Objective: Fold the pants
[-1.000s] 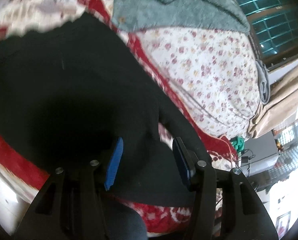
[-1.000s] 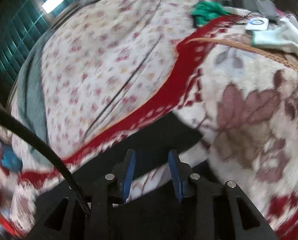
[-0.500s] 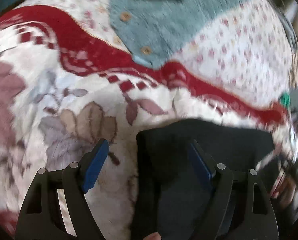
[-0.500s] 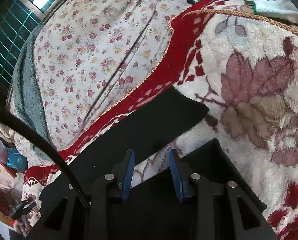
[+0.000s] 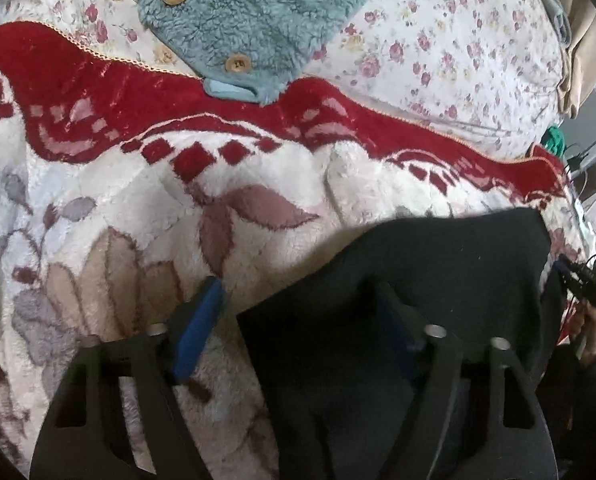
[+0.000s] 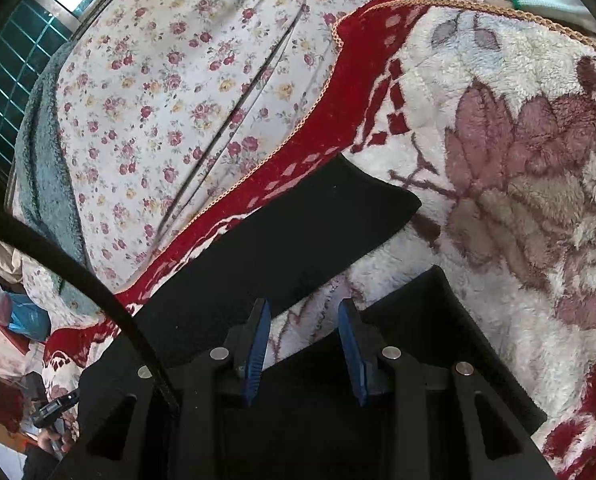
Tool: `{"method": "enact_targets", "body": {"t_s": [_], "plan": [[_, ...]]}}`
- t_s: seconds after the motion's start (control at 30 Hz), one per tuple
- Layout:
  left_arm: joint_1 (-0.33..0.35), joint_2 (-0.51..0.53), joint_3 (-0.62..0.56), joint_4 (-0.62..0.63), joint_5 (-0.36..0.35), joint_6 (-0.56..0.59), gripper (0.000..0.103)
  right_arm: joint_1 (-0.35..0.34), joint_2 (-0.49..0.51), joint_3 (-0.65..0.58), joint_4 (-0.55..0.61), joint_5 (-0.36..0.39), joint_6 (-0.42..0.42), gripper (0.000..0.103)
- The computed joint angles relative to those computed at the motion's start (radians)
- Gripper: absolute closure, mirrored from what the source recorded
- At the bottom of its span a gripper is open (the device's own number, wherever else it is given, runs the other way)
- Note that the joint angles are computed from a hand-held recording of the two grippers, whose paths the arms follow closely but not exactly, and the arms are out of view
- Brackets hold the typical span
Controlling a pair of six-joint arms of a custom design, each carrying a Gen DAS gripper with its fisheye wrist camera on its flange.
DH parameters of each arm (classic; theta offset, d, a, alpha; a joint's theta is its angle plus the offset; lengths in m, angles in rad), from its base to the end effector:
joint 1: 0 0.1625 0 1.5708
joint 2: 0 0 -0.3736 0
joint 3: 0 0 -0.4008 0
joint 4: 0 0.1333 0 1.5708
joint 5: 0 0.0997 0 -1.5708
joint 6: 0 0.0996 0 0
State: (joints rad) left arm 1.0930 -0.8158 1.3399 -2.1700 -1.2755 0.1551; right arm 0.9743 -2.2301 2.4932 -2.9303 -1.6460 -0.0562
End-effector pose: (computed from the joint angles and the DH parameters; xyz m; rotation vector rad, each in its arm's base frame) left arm -0.1822 -0.7047 0.1465 0.8739 2.7202 -0.1742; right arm -0.0600 -0.3123 0.3969 -0.6900 -2.2862 1.3521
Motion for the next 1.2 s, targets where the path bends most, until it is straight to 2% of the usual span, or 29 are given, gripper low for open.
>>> {"method": "enact_targets", "body": {"t_s": [0.03, 0.07, 0.1, 0.17, 0.23, 0.37, 0.53, 0.67, 0.7, 0.77, 0.83, 0.9, 0.93, 1.03, 1.07, 1.13, 1.2], "plan": [[0.0, -0.003, 0.009, -0.011, 0.0, 0.002, 0.049, -0.001, -0.001, 0.001, -0.002, 0.002, -0.001, 0.069], [-0.008, -0.011, 0.029, -0.036, 0.015, 0.007, 0.062, -0.002, -0.003, 0.004, -0.007, 0.006, -0.001, 0.069], [-0.017, -0.021, 0.046, -0.05, 0.032, 0.013, 0.086, -0.006, -0.007, 0.007, -0.013, 0.013, -0.003, 0.069], [-0.038, -0.036, 0.075, -0.067, 0.077, 0.031, 0.093, -0.017, -0.029, 0.02, -0.033, 0.04, -0.007, 0.069], [-0.061, -0.065, 0.115, -0.089, 0.106, 0.055, 0.095, -0.033, -0.058, 0.034, -0.05, 0.075, -0.011, 0.069], [-0.089, -0.131, 0.177, -0.156, 0.106, 0.064, 0.095, -0.074, -0.119, 0.059, -0.066, 0.14, 0.0, 0.069], [-0.113, -0.178, 0.205, -0.157, 0.1, 0.059, 0.096, -0.086, -0.129, 0.057, -0.049, 0.154, 0.014, 0.069], [-0.161, -0.235, 0.276, -0.181, 0.114, 0.066, 0.096, -0.1, -0.142, 0.065, -0.055, 0.178, 0.012, 0.069], [-0.177, -0.25, 0.3, -0.194, 0.128, 0.066, 0.096, -0.111, -0.153, 0.068, -0.052, 0.198, 0.012, 0.069], [-0.202, -0.276, 0.341, -0.212, 0.15, 0.061, 0.096, -0.161, -0.186, 0.064, -0.028, 0.284, 0.013, 0.069], [-0.227, -0.3, 0.383, -0.237, 0.162, 0.061, 0.096, -0.191, -0.19, 0.006, 0.066, 0.349, -0.003, 0.069], [-0.244, -0.316, 0.416, -0.26, 0.171, 0.066, 0.096, -0.166, -0.131, -0.109, 0.18, 0.331, -0.026, 0.063], [-0.251, -0.323, 0.43, -0.273, 0.169, 0.062, 0.096, -0.154, -0.067, -0.201, 0.275, 0.313, -0.034, 0.057], [-0.261, -0.338, 0.46, -0.308, 0.148, 0.022, 0.096, -0.11, 0.094, -0.405, 0.474, 0.205, -0.034, 0.057], [-0.261, -0.34, 0.467, -0.32, 0.144, 0.013, 0.096, -0.11, 0.158, -0.484, 0.56, 0.192, -0.017, 0.057], [-0.262, -0.349, 0.479, -0.337, 0.131, -0.017, 0.096, -0.114, 0.247, -0.586, 0.648, 0.186, 0.006, 0.057], [-0.261, -0.357, 0.483, -0.343, 0.116, -0.049, 0.096, -0.103, 0.321, -0.66, 0.674, 0.157, -0.005, 0.057]]}}
